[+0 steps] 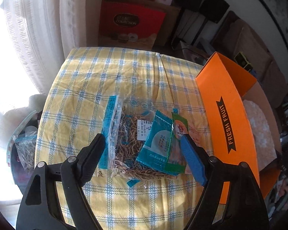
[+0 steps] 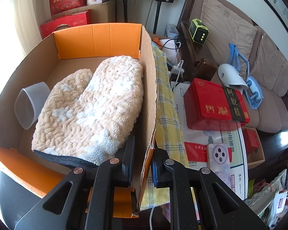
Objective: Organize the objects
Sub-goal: 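Move the left tool to the table and grasp the small green sachet, then lift the green sachet with the left tool over the box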
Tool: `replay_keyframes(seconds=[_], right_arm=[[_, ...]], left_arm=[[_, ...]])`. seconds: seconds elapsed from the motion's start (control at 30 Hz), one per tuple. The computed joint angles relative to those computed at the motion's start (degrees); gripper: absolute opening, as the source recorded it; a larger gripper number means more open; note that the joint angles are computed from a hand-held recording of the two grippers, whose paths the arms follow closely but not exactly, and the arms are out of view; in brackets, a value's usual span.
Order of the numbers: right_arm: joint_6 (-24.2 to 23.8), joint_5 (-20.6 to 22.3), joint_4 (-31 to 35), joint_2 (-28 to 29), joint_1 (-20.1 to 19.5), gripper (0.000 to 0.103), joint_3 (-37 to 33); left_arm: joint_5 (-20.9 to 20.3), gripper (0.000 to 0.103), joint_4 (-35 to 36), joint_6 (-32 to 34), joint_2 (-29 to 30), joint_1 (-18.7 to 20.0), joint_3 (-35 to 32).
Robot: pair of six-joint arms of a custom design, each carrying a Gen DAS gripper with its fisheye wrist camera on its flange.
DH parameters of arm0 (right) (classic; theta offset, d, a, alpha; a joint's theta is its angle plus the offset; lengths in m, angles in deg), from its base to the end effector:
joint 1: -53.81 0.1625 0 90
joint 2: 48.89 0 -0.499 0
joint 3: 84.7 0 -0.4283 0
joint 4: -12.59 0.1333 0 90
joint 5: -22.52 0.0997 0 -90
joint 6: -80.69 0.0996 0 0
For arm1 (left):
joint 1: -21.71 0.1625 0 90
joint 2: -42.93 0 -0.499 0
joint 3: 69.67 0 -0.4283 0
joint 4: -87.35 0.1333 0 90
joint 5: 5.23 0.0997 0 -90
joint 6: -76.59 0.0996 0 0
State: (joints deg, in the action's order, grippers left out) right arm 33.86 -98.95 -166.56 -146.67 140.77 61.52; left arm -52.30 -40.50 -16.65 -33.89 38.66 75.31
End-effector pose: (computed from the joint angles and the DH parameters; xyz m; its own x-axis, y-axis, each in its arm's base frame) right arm 0.0628 -0.3514 0.3371 -0.5997 -0.2885 0.7464 -0.5805 0.7989 -0.1576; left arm -0.2497 -0.2864 0.1375 -0.8310 -0.2965 -0.4706 0.0685 0.7851 -0.6156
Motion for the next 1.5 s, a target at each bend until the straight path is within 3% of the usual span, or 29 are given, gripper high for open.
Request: replay_keyframes(seconds=[0.23,0.3,0.6,0.67,0.7,0.8,1.33,1.5], right_arm=[[-0.06,-0.07,-0.12,-0.03,-0.01,0.014,0.09],[-0.13,-0.08,-0.11,-0.03,-0.01,0.014,0.08],[-0.04,-0.07,-0.1,-0.03,0.0,0.014,0.08],[-0.05,-0.07,-0.1,-0.02,0.02,0.014,0.07],[-0.05,-0.07,-0.1,-0.02,0.02,0.014,0.07],[-0.01,-0.08,-0.01,-0.02,0.04,0.014,0.06],[-0.1,-0.16,-0.12,0.04,0.04,0.014,0.07],[-0.05,-0.14,-0.12,0.03,0.04,0.014,0.07]], left_arm=[[-0.88,0.066,-7.9,8.15,5.68,3.35,-2.37],[-1.6,0.058,-8.67,9.25,6.84,4.2,-3.08],[-2.3,0.055,-10.76,12.58,10.1,5.59,-4.73],[-2.29,0.036,-9.66,12.7,10.79,5.71,-5.36],[-2.51,0.019,-9.17,12.87,10.97,5.93,-5.62],[-2.22,0.002,-9.3,12.43,10.99,5.59,-5.35],[4.82,0.0,-3.07,8.59,1.7,-0.89,-5.37],[7.09,0.0,-3.03,10.27,0.39,-2.51,-6.83]])
